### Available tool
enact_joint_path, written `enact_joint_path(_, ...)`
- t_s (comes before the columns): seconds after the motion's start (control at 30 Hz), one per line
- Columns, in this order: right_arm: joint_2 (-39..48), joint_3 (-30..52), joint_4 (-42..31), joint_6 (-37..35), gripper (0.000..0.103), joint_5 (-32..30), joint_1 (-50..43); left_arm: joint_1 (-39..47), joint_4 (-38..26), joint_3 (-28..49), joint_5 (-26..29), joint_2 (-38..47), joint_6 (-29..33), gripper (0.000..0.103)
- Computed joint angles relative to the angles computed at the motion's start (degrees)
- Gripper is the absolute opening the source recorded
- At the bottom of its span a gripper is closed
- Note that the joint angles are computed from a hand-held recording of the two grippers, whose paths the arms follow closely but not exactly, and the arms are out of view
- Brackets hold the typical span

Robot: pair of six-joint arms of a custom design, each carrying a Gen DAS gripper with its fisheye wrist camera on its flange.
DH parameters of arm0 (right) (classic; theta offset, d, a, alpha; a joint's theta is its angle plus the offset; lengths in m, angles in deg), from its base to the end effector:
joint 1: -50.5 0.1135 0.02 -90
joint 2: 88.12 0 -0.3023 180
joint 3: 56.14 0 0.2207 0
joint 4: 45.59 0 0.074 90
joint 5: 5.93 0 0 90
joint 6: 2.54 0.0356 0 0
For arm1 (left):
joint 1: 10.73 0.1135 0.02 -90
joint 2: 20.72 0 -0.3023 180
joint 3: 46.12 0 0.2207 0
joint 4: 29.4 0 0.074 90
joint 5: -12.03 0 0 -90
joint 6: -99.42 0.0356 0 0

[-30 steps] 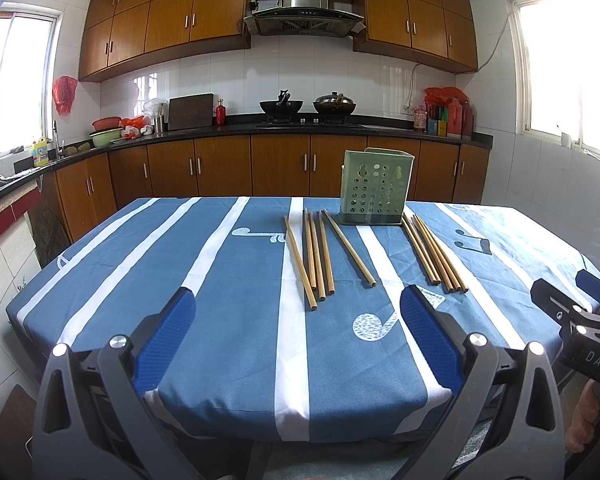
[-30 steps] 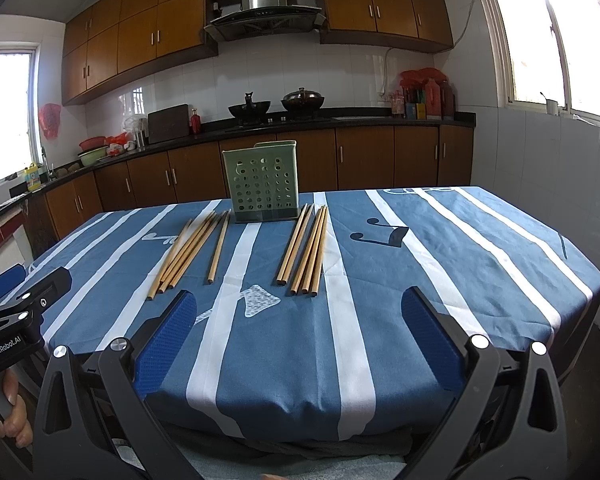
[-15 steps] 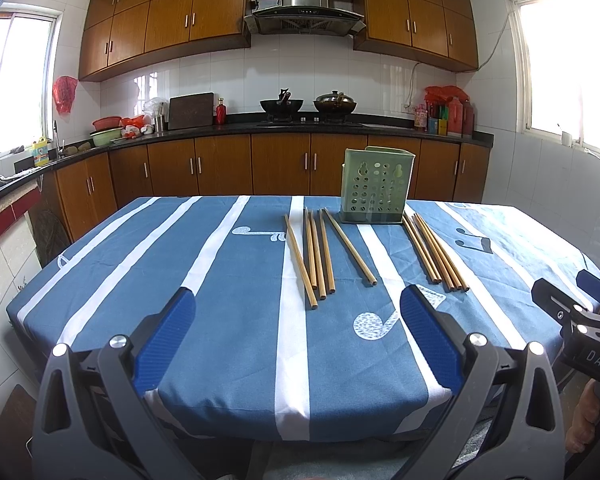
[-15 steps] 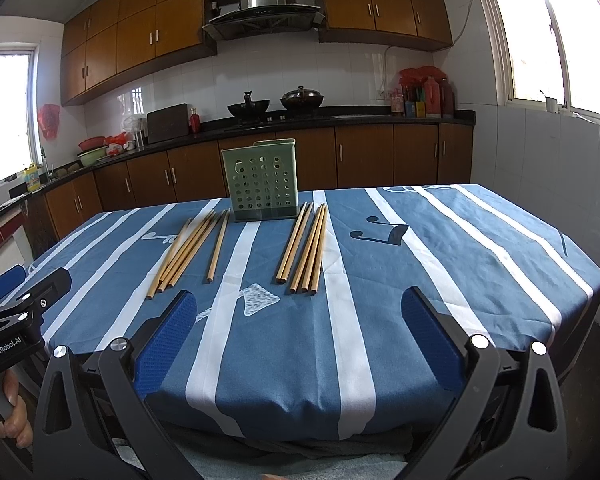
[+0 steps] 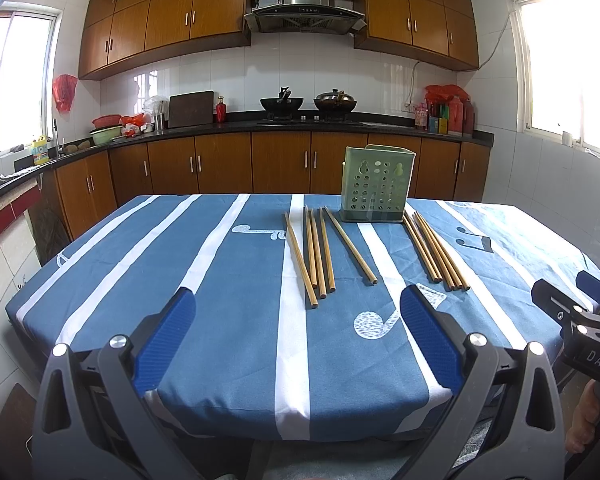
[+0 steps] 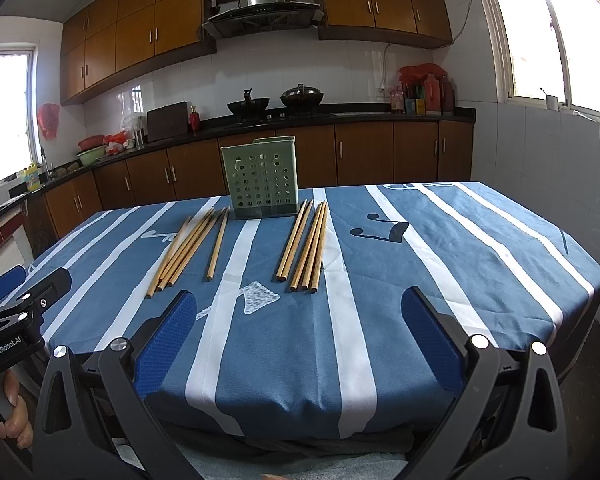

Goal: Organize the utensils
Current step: 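Lower the right gripper onto a bamboo chopstick and close while the left gripper grasps another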

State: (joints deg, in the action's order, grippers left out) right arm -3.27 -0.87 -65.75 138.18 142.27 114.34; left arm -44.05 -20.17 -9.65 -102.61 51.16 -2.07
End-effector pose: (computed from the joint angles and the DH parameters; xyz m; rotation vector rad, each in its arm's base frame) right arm 0.1351 0.2063 0.2348 0.1720 1.9772 0.0146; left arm 0.1764 -0.0982 0.2260 0.1097 1.9811 -0.0696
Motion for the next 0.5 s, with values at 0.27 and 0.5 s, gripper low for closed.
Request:
enact_joint_path(0.27,1.83,-0.23,3.04,-1.34,0.101,-1.69,-1.64,-0.03,0.63,-0.55,-0.02,0.58,-0.27,0.099)
enact_joint_path(0.5,1.05,1.21,1.81,-2.43,0.101,-6.78,-6.71,4.73,-1.08,3.64,1.00,8.57,-0.05,0.099)
